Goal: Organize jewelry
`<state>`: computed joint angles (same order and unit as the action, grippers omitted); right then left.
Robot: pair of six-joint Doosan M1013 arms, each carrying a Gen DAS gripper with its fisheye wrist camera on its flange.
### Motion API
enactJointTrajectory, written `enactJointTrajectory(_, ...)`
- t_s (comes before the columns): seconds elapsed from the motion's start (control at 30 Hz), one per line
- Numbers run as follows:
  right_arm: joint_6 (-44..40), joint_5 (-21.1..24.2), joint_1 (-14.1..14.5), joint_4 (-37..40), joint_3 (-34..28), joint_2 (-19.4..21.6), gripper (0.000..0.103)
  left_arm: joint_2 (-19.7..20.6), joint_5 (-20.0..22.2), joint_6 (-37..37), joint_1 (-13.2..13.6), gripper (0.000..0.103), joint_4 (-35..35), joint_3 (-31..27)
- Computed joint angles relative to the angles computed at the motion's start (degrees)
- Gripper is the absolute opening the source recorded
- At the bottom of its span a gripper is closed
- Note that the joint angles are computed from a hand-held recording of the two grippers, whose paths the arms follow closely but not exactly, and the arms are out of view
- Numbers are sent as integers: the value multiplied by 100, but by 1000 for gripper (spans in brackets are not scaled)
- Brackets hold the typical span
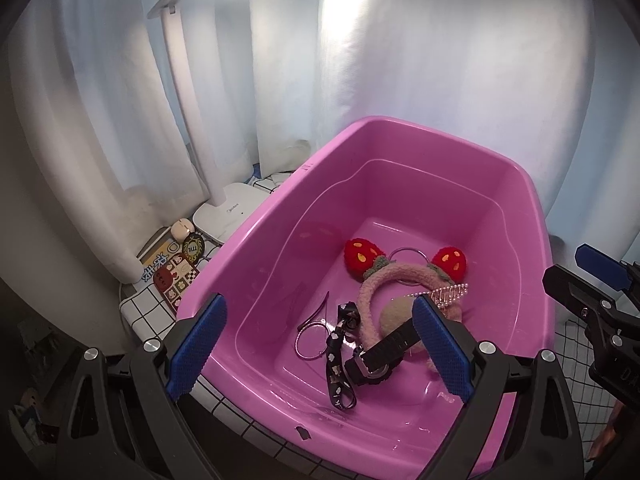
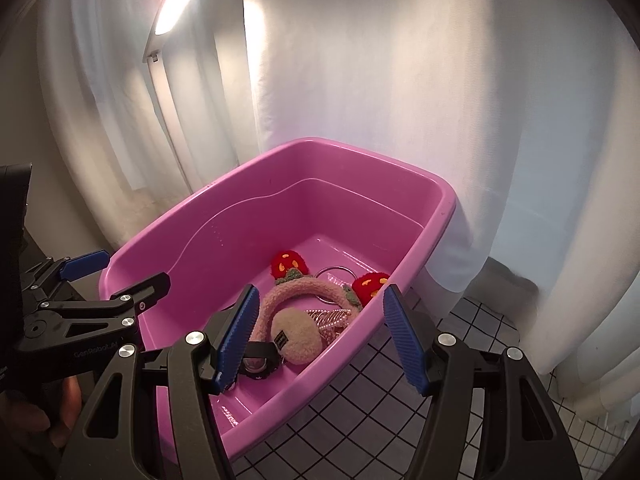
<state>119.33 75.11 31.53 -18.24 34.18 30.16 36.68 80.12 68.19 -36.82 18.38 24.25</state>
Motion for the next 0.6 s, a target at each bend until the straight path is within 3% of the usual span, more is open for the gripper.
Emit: enactJointTrajectory(0.6, 42, -72, 19, -44, 165, -103, 62, 2, 50, -23, 6, 92, -82, -40)
